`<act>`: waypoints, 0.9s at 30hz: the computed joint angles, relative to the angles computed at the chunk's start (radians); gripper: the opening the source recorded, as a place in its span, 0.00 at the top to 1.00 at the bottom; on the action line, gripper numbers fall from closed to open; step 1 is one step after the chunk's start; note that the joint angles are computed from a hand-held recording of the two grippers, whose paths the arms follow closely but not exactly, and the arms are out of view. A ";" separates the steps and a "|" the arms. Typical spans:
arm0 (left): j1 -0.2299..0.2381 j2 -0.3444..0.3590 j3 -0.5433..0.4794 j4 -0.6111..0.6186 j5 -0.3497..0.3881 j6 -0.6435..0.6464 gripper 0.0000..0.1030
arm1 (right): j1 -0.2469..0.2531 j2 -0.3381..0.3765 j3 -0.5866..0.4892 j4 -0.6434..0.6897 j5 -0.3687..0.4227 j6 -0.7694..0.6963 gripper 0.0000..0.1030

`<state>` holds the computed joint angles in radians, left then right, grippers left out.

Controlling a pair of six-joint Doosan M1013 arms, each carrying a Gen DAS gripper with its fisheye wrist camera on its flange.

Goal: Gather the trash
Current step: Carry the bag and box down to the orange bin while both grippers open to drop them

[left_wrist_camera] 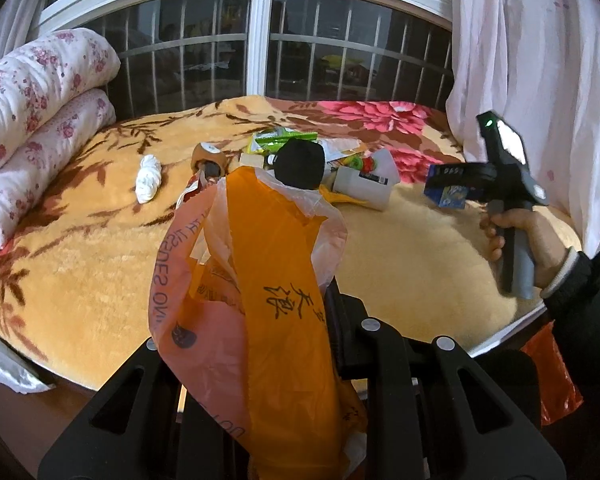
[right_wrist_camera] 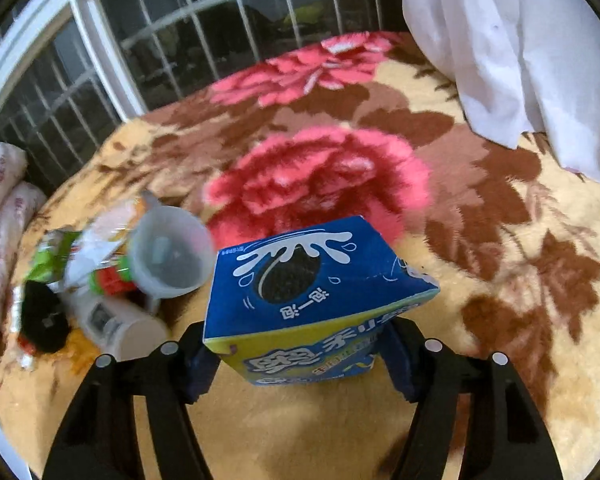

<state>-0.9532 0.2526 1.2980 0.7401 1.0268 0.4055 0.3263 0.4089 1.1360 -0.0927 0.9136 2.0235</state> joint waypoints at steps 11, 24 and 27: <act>-0.074 -0.074 0.089 0.001 0.007 0.004 0.79 | 0.081 -0.256 0.238 0.186 -0.113 -0.370 0.34; -0.049 -0.076 0.191 -0.408 -0.012 0.338 0.79 | 0.163 -0.373 0.490 0.386 0.031 -0.682 0.33; -0.047 -0.046 0.195 -0.454 0.037 0.383 0.79 | 0.183 -0.364 0.516 0.365 0.055 -0.707 0.33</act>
<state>-1.0000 0.2070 1.4930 0.2865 1.0637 0.7886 0.5091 0.0454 1.6524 0.2723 0.9689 1.3166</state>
